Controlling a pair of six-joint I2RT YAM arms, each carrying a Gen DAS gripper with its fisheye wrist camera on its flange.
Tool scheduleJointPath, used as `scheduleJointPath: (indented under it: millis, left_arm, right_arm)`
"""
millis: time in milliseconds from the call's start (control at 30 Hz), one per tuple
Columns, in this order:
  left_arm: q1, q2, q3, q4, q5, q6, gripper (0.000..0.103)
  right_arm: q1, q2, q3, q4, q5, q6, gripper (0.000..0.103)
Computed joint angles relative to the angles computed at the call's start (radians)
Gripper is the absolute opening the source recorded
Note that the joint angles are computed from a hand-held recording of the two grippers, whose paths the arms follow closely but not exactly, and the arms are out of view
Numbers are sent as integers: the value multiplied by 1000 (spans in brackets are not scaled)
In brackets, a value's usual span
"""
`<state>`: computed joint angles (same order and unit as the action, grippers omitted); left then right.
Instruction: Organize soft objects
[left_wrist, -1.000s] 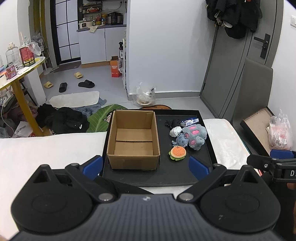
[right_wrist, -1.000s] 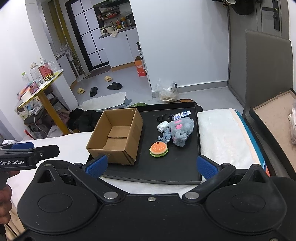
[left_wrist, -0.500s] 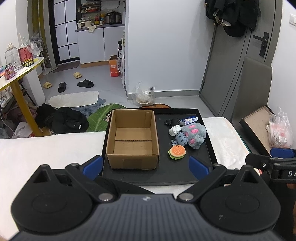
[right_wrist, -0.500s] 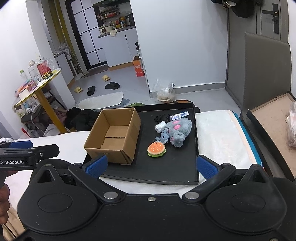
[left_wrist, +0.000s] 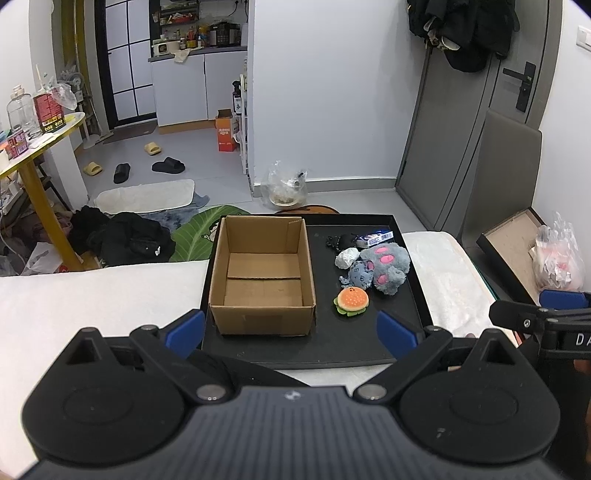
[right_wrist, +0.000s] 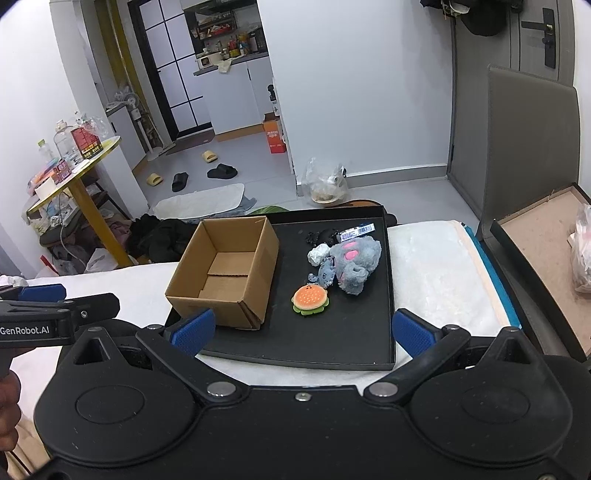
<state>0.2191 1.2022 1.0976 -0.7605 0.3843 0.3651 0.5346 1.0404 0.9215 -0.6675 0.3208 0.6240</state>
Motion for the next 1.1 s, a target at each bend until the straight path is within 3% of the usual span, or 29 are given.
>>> scheduleJointPath:
  millis: [1100]
  left_arm:
    - [19, 27, 12, 5, 2, 4, 99]
  right_arm:
    - [-13, -10, -31, 24, -18, 0, 103]
